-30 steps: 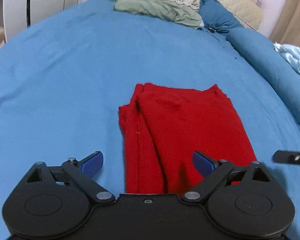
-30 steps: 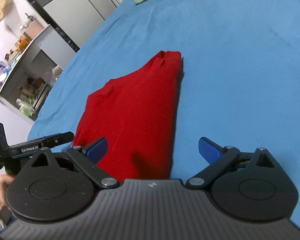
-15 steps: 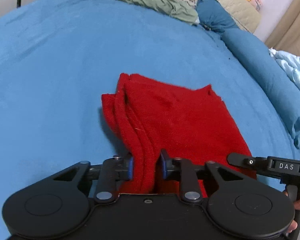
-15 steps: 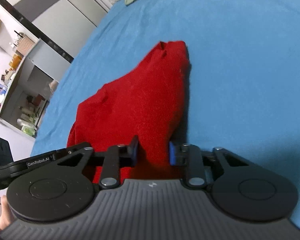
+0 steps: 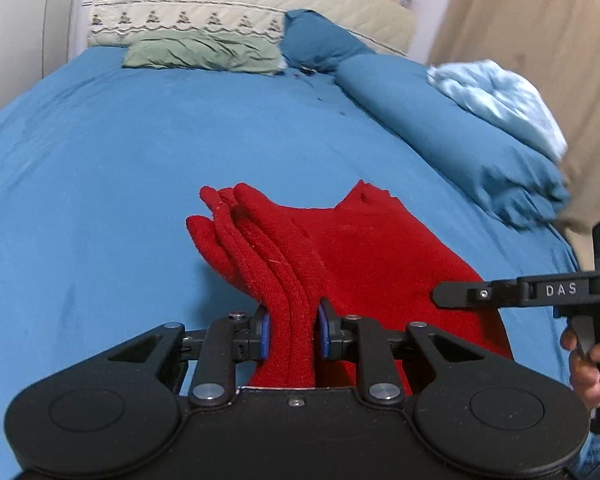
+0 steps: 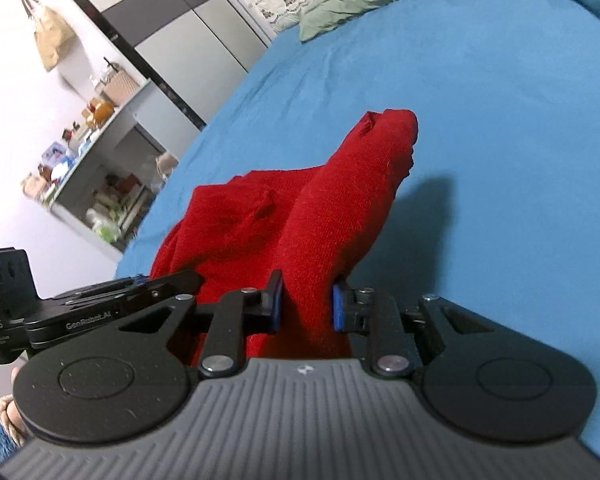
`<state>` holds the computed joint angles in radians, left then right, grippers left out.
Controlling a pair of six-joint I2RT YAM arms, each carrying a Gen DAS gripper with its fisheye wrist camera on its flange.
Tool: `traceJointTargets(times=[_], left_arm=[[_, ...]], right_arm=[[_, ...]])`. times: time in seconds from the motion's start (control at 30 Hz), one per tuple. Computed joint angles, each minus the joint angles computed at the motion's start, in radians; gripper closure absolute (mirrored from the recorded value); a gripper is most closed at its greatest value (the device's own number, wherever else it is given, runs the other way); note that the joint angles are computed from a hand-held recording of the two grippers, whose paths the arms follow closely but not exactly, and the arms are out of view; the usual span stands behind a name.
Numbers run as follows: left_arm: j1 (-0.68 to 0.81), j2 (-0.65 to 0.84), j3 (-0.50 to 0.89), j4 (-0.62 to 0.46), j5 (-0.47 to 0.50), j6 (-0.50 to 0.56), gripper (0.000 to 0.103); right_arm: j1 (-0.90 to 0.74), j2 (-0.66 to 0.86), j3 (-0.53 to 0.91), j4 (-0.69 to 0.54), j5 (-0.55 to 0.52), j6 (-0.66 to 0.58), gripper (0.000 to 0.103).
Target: Fold small clothes
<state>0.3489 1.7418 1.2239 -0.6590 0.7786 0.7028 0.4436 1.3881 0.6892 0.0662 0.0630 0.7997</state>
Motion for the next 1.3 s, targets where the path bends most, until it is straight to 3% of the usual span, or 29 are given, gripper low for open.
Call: traceJointTargets(times=[0.13,0.23,0.33,0.4,0.43,0.53,0.57,0.67,0.8,0.93,1.1,1.23,1.3], left_arm=[[0.013,-0.058,-0.203,0.034,-0.013,0.023,0.078],[0.004,-0.047,-0.331,0.182,-0.08,-0.031,0.076],[0.028,-0.062,-0.355,0.198,-0.062,-0.031,0.073],[0.031,-0.084,-0.353,0.202,-0.068,-0.039,0.067],[0.037,-0.107,-0.363,0.215,-0.071,-0.033,0.061],[0.043,-0.18,-0.423,0.294,-0.081,-0.052,0.034],[0.045,-0.188,-0.443,0.333,-0.092,-0.058,0.032],[0.03,-0.194,-0.503,0.435,-0.16,-0.057,0.032],[-0.004,-0.129,-0.529,0.523,-0.25,-0.062,0.032],[-0.016,-0.076,-0.524,0.563,-0.282,-0.088,0.029],[0.017,-0.17,-0.527,0.485,-0.272,-0.099,0.032],[0.109,-0.365,-0.488,0.274,-0.195,-0.074,0.03],[0.173,-0.477,-0.449,0.138,-0.148,-0.042,0.024]], right_arm=[[0.084,-0.146,-0.181,-0.036,0.079,0.091,0.064],[0.15,-0.113,-0.254,-0.035,0.152,0.153,0.063],[0.175,-0.116,-0.35,0.093,0.181,0.216,0.06],[0.193,-0.13,-0.345,0.065,0.214,0.243,0.046],[0.211,-0.15,-0.337,0.034,0.237,0.243,0.043],[0.256,-0.226,-0.317,-0.047,0.329,0.221,0.02],[0.274,-0.242,-0.299,-0.102,0.378,0.23,0.015],[0.266,-0.229,-0.272,-0.19,0.42,0.21,0.015],[0.244,-0.1,-0.252,-0.17,0.416,0.173,0.017],[0.245,-0.018,-0.241,-0.134,0.42,0.163,0.017],[0.303,-0.143,-0.248,-0.24,0.458,0.202,0.017],[0.49,-0.321,-0.113,-0.598,0.607,0.335,0.013],[0.626,-0.319,0.02,-0.829,0.702,0.486,0.003]])
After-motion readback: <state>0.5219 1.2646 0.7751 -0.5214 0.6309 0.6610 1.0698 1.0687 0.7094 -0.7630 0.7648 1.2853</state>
